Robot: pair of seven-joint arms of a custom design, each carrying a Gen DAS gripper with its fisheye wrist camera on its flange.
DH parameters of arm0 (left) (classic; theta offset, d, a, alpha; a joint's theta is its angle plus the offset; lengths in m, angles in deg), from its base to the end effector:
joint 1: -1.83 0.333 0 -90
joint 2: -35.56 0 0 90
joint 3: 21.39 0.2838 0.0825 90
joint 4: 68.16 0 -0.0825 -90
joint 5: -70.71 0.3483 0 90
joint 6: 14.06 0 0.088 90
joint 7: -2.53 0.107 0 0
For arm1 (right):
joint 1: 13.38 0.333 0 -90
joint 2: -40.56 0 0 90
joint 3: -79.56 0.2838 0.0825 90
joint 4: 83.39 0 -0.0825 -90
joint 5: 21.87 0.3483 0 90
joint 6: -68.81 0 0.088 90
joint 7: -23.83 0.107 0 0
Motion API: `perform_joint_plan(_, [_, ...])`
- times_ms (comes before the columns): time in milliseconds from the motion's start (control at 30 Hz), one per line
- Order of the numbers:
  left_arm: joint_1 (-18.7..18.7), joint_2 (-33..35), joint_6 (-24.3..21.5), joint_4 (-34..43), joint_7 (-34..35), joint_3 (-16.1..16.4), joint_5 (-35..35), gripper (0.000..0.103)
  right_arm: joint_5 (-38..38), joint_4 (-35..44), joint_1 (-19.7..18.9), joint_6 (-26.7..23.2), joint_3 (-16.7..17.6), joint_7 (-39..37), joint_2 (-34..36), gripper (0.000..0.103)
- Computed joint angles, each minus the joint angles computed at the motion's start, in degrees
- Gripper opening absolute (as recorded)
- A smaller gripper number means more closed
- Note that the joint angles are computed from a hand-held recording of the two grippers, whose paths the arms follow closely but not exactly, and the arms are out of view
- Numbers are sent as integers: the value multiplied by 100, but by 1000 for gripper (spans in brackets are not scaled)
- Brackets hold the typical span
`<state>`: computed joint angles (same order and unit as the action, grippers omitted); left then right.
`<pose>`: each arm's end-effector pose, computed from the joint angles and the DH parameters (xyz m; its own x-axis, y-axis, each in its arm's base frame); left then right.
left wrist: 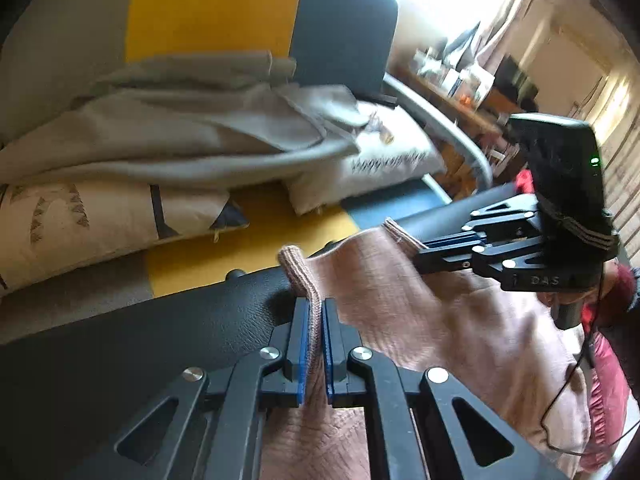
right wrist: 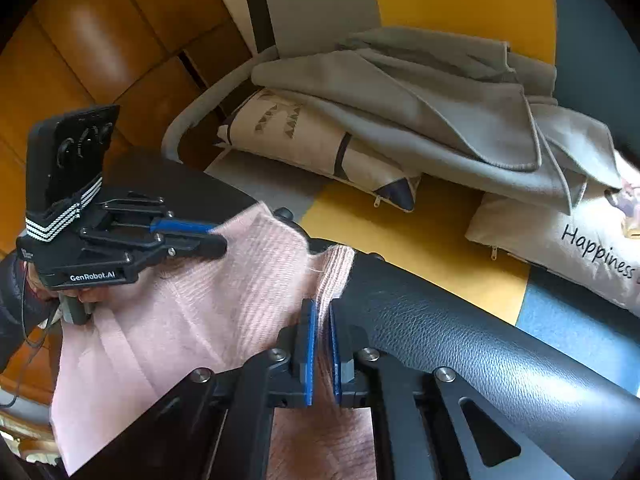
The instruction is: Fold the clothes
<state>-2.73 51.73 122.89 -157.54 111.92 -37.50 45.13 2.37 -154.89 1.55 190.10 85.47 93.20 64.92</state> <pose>0.6098 -0.2104 0.5306 -0.4805 -0.8190 0.3137 -0.7843 0.2412 -0.5716 0.6274 0.2424 0.5511 0.5790 -0.7637 -0.2856 -0.7666 -0.3907 -0.5096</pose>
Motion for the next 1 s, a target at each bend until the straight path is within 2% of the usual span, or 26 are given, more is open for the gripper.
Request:
perform_joint_plan(67, [95,-432,420,-534,341,-96,-488,5,221,-381,-54,245,36,-46,-311,7])
perform_joint_plan(167, [82,-1126,772,-1253,960,-84,-1358,5,409,-862,-69,466,41,-111,-762,7])
perform_joint_plan(400, [-470,-2518,1202,-2741,1739,317,-2451,5,826,-2567,57,1030,-22,-313,-2311,7])
perform_joint_plan(533, [-812,-3078,1353,-3473,1774,529,-2565,5,1137,-3836,213,1417,-92,-342,-3277,7])
perform_joint_plan(700, [-1190,-3514,1509,-4176,1536,720,-2443,5,1179,-5070,383,1824,-115,-26,-4088,7])
perform_joint_plan(833, [-1442,-3798,1573,-4669,1237,827,-2184,5,1135,-5662,491,2026,-117,267,-4460,7])
perform_joint_plan(933, [-1562,-4110,1630,-5078,937,916,-1955,5,649,-5948,444,2015,-6,614,-4738,7])
perform_joint_plan(1000, [-1673,-4292,1673,-5240,764,1113,-2018,5,361,-6071,405,1935,39,833,-4913,7])
